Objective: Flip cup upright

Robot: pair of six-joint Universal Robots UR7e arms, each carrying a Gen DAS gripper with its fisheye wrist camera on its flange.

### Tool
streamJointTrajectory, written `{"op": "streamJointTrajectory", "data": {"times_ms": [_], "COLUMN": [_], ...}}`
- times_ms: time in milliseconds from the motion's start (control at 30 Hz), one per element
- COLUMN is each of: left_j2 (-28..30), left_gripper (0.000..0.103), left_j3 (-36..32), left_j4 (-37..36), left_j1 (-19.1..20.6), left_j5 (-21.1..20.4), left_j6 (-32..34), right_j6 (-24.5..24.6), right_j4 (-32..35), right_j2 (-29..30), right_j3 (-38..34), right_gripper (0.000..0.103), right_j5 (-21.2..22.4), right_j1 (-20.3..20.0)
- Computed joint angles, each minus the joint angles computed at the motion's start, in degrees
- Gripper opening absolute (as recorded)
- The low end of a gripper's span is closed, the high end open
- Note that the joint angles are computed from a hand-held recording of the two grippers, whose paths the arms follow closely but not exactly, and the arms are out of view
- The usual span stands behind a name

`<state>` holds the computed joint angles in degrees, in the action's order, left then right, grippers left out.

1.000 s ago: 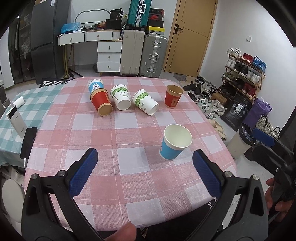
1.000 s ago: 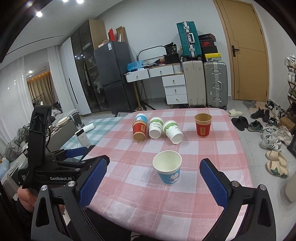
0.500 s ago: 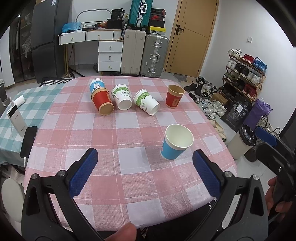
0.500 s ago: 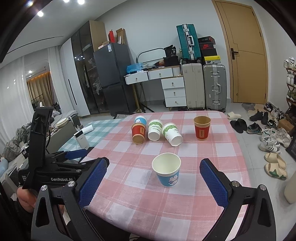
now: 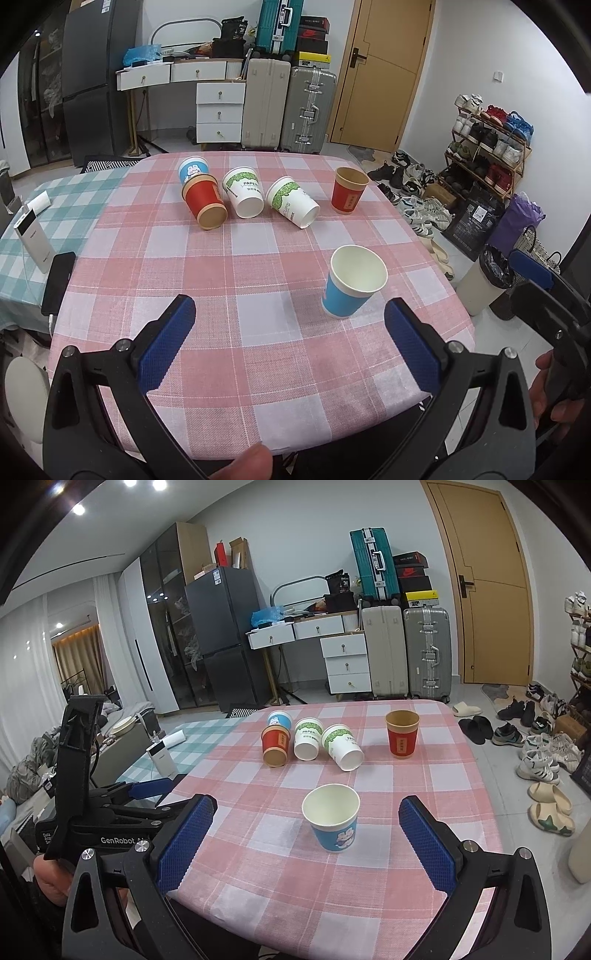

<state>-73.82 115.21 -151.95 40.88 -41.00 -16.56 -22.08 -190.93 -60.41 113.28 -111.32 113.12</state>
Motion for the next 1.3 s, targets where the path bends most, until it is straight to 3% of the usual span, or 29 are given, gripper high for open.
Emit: {"op": "streamJointTrajectory", "data": {"times_ms": [1300], "left_j2": [0.3], "left_gripper": [0.102], "left_j3": [-0.3], "left_j4": [-0.5], "left_j1": [-0.3], "left_j5": [0.1], "left_j6": [1.4], "right_j6": [0.5], "right_j4": [-0.4], "right_j2": [0.3], "right_j3": [-0.2], "right_gripper": [0.103], "right_j5": [0.4], "right_j1": [-0.6]}}
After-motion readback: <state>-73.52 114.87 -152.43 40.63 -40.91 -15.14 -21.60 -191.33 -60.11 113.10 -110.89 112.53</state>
